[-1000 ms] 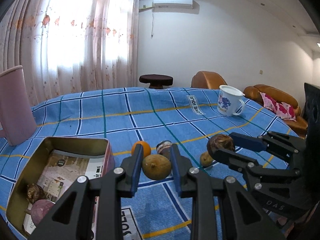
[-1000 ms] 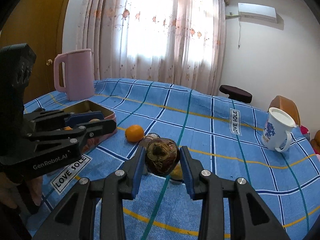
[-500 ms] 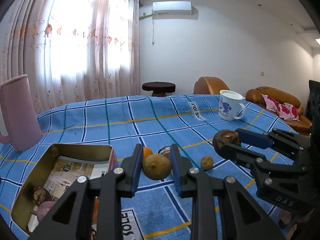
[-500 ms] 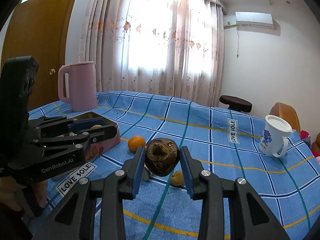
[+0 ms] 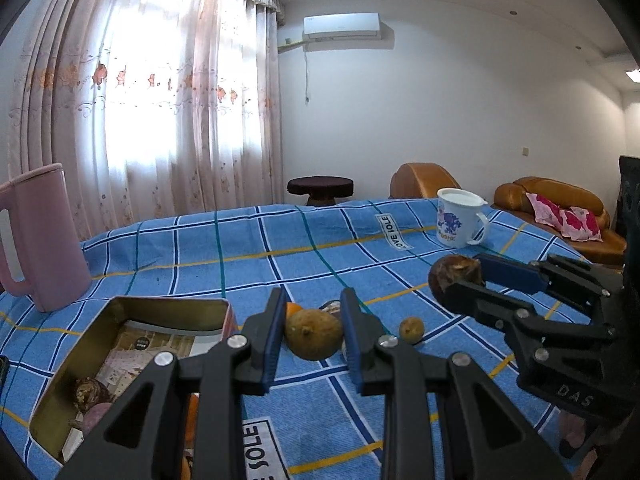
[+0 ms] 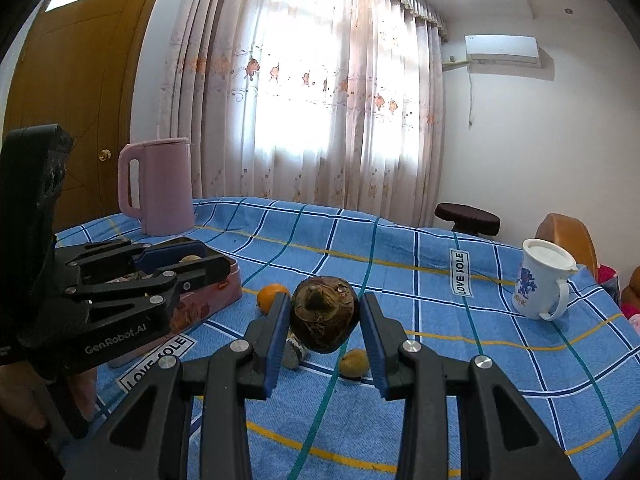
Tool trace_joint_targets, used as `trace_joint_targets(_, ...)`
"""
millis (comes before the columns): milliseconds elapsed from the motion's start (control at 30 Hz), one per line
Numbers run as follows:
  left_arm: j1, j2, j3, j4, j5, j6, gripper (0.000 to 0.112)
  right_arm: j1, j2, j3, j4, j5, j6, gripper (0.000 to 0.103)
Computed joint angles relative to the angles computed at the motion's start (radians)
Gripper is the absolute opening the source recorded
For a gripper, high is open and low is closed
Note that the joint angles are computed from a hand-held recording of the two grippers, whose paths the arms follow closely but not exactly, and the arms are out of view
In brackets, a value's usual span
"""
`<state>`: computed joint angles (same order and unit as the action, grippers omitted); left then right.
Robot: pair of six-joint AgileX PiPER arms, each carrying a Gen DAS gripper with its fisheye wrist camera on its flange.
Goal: Organize fruits
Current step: 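Lift the kiwi with the left tool while the right tool lifts the brown fruit toward the tin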
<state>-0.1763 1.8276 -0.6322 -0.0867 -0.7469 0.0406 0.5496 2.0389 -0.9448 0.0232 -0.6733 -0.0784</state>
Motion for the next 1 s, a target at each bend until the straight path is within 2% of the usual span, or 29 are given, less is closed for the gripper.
trace_joint_targets(467, 0.009, -0.018, 0.012, 0.018, 0.015, -0.019, 0.029, 0.019, 0.002, -0.008, 0.023, 0.008, -0.005, 0.037)
trace_joint_targets(800, 0.05, -0.028, 0.037, 0.068, 0.007, -0.066, 0.029, 0.043, 0.021, -0.061, 0.026, 0.058, -0.016, 0.038)
trace_joint_targets(1000, 0.124, -0.05, 0.048, 0.124, 0.027, -0.122, 0.029, 0.06, 0.038, -0.126, -0.009, 0.114, 0.018, 0.037)
